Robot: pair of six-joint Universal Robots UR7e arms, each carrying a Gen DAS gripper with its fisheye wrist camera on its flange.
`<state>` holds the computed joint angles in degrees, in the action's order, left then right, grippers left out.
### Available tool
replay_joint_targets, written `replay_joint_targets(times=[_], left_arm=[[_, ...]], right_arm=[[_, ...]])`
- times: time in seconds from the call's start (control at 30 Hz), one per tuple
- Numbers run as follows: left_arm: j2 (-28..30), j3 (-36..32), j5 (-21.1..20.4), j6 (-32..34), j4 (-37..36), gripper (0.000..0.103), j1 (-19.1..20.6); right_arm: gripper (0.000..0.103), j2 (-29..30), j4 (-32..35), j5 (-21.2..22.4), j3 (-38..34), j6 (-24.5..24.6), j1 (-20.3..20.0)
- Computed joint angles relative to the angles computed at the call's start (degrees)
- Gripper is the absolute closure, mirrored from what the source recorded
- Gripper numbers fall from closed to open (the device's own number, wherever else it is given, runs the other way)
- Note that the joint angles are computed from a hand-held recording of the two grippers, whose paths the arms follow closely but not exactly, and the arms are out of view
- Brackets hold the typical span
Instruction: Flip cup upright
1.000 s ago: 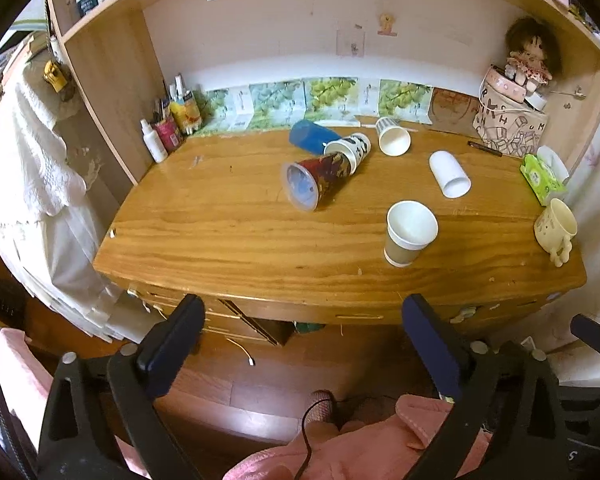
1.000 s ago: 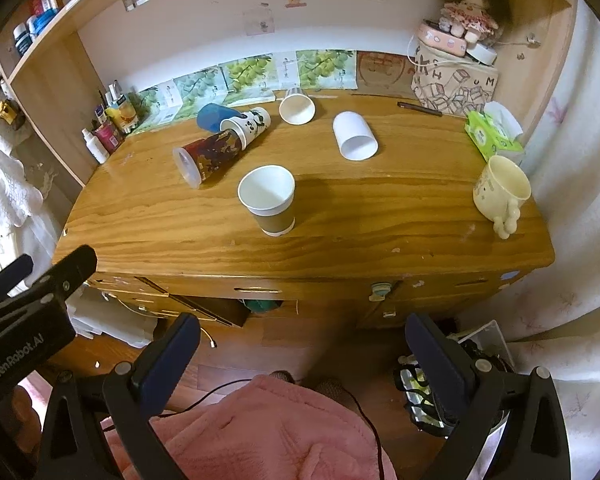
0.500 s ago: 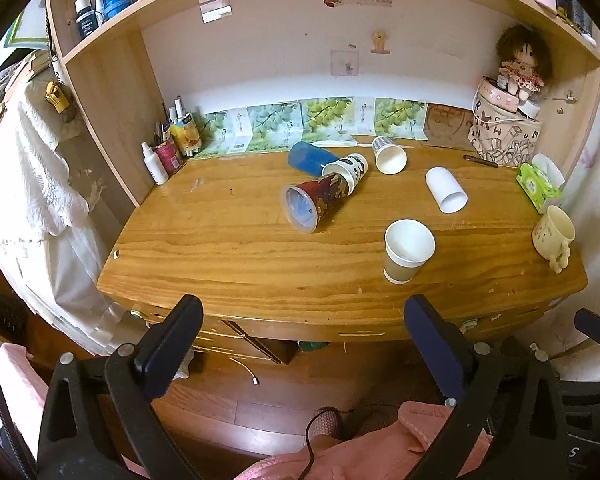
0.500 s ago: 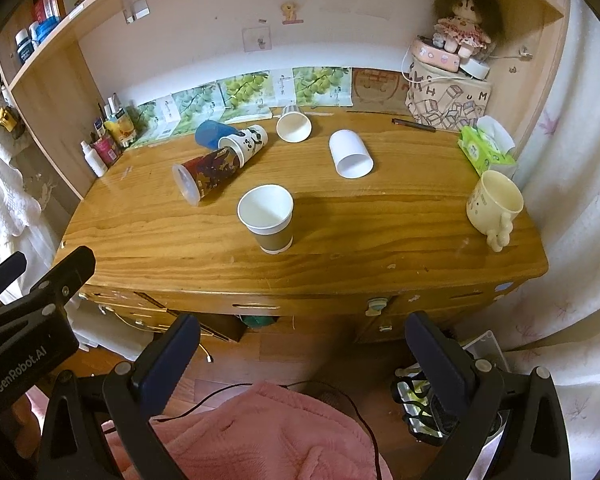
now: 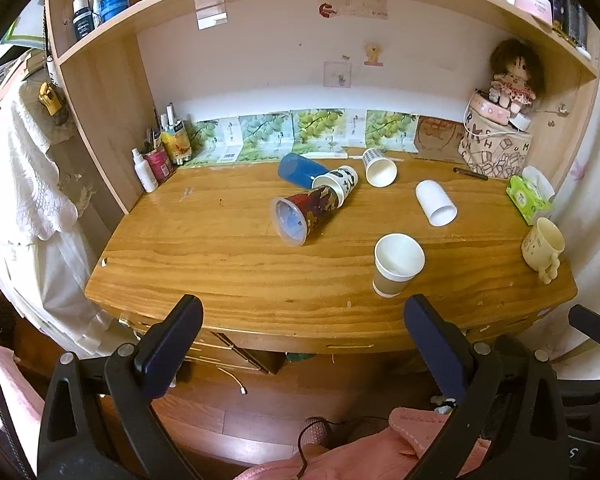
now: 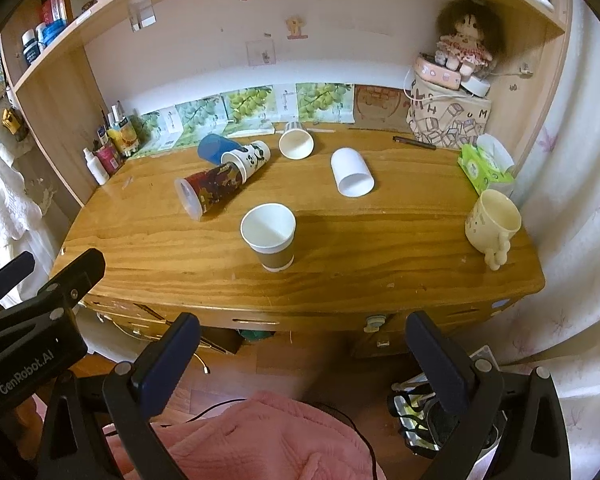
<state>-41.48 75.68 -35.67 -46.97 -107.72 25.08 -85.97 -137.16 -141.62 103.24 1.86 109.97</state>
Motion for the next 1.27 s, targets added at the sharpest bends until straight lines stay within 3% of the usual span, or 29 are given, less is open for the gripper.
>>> replay_joint_targets(times=[0.7,1.27], left_arm=[[-1.7,3.4,1.3,3.3,-8.7,0.002,-0.2],[-2.3,4.6,3.4,3.2,-10.1,0.002,-0.6]], right_arm=[[0.0,-0.3,-10.4,0.0,1.7,-4.6,1.3],[0.0,-0.4,-9.6,1.0,1.6,-3.4,0.9]])
